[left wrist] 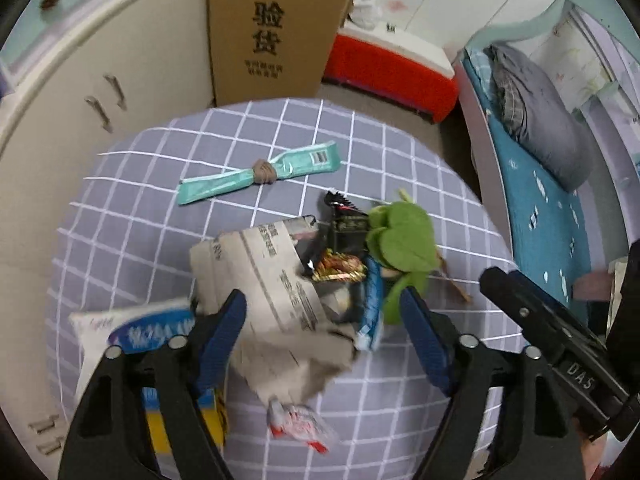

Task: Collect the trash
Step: 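Grasp the dark snack packet with the left tool while the right grasps the green plush, then carry both items to the blue bucket and open both tools to drop them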

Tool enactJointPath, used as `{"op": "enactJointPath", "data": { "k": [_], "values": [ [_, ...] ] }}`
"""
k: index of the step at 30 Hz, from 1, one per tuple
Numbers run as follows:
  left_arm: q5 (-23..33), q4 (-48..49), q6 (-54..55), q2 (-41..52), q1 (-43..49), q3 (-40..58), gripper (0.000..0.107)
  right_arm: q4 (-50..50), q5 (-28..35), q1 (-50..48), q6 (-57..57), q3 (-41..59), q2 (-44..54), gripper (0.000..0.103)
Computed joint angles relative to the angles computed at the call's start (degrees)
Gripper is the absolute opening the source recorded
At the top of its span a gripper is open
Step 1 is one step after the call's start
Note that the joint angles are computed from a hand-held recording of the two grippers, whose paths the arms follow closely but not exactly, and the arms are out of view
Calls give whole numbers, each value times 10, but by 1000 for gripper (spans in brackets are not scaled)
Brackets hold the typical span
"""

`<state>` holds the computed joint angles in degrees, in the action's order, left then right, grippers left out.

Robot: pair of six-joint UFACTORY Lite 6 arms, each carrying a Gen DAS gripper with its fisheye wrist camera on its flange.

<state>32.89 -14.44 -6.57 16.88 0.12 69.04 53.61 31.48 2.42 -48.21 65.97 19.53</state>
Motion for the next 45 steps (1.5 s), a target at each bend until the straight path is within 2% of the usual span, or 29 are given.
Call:
{"op": "enactJointPath", "data": {
  "k": [7, 13, 14, 15, 16, 17, 18, 21, 23, 30, 35, 41, 45],
  "values": [
    [-20, -59, 90, 120, 22, 73, 64, 14, -12, 22, 21, 79, 114, 76],
    [-15, -94, 138, 168, 16, 113, 38, 49, 15, 14, -1, 96, 150, 74],
    [-13, -103, 147, 173, 15, 118, 31, 48, 18, 13, -2, 98, 152, 69],
    [-8, -113, 158, 180, 13, 126, 22, 49, 25, 12, -4, 104, 156, 53],
    [-7, -111, 158, 184, 9, 131, 17, 47, 40, 8, -2, 114, 164, 48],
    [-7, -100, 147, 187, 3, 135, 4, 43, 47, 7, 1, 120, 168, 46],
    [-8, -99, 144, 186, 2, 135, 2, 43, 47, 8, 1, 121, 169, 40],
    [-21, -97, 124, 165, 0, 119, 1, 47, 64, 3, -5, 124, 167, 27],
    [-30, -95, 108, 142, 1, 101, 1, 46, 75, -6, -9, 117, 157, 25],
    [-36, -35, -6, 19, -15, 40, 1, 46, 125, -64, -41, 73, 77, 25],
    [-14, 59, -148, -68, -75, 26, 1, 35, 204, -143, -68, 65, 12, 25],
    [45, 186, -345, -80, -222, 108, 1, 2, 327, -281, -99, 96, -40, 25],
    [110, 266, -451, 5, -349, 256, 1, -21, 415, -402, -126, 162, -33, 25]
  ]
}}
